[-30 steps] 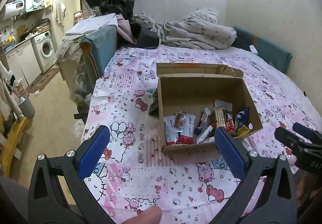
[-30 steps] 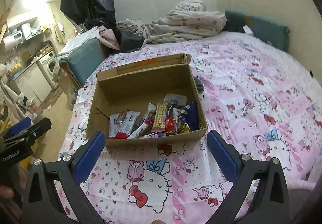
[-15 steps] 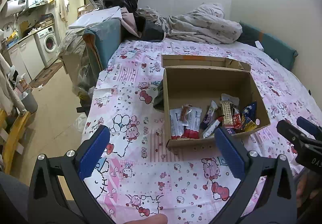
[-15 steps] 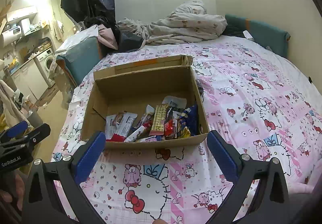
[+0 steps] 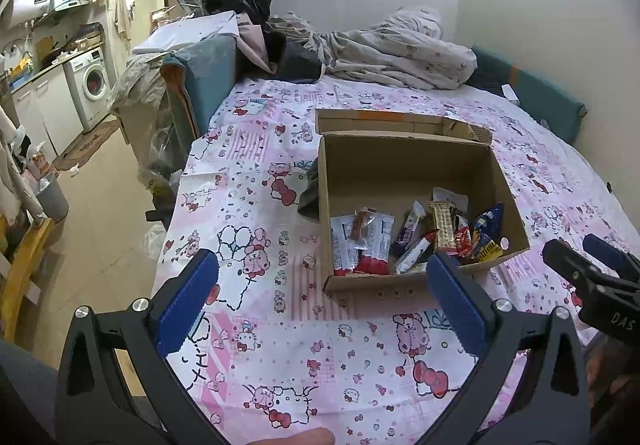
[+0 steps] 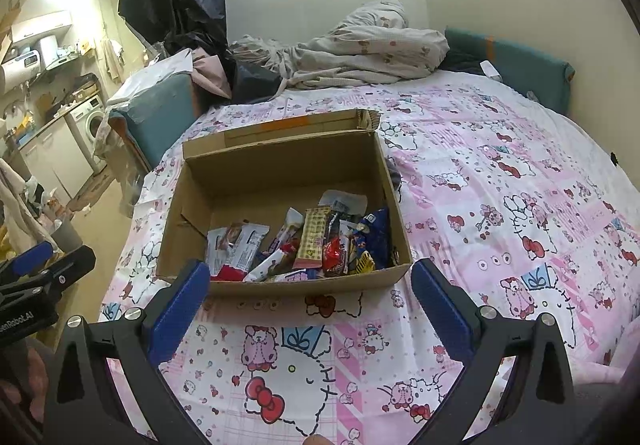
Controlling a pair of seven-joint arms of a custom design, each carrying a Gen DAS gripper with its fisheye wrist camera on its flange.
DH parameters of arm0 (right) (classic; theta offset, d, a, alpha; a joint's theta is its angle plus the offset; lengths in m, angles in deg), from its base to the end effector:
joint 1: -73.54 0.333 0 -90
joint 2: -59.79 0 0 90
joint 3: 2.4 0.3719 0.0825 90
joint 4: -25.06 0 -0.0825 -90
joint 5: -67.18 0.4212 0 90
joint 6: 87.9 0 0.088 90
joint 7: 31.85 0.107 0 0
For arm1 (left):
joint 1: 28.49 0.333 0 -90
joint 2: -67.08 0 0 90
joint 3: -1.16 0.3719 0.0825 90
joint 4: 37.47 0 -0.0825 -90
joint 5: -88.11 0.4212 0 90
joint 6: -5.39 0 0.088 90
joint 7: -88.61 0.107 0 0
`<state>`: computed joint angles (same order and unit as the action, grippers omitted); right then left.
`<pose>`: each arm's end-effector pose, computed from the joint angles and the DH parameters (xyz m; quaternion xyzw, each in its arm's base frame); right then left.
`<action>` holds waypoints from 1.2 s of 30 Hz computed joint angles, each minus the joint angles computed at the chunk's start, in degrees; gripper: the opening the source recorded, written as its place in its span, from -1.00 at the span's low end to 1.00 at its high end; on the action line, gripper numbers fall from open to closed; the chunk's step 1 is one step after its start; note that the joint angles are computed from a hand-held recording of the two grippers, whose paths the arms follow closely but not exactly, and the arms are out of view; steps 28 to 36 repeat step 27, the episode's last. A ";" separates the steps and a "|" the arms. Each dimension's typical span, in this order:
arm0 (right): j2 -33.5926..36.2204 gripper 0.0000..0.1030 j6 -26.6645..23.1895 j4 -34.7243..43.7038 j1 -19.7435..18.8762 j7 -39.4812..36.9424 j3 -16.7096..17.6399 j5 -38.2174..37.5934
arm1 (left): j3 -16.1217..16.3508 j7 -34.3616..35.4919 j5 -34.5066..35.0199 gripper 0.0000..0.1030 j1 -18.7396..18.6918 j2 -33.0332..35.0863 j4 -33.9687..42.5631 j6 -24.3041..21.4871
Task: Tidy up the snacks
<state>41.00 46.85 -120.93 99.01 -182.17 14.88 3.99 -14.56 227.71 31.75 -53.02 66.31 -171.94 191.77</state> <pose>0.3380 0.2986 0.4289 -0.4346 0.7888 -0.3320 0.2806 0.4706 -0.2905 0.4477 -0.4477 0.7878 -0.3761 0.1937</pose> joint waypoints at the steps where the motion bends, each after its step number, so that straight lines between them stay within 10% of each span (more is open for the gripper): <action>1: 0.06 0.99 -0.07 0.05 0.02 -0.15 0.01 0.02 | 0.01 0.98 -0.95 0.99 -0.22 0.03 0.11 0.10; 14: 0.21 1.00 0.10 0.17 0.03 -0.60 -0.09 0.19 | -0.40 7.14 -7.19 0.99 -0.73 -0.08 0.93 0.24; 27: 0.08 1.00 0.32 0.12 -0.02 -0.75 -0.11 -0.19 | -0.07 -14.27 14.94 0.99 1.19 -0.92 -2.77 -0.09; 36: 0.08 1.00 0.32 0.12 -0.02 -0.75 -0.11 -0.19 | -0.07 -14.27 14.94 0.99 1.19 -0.92 -2.77 -0.09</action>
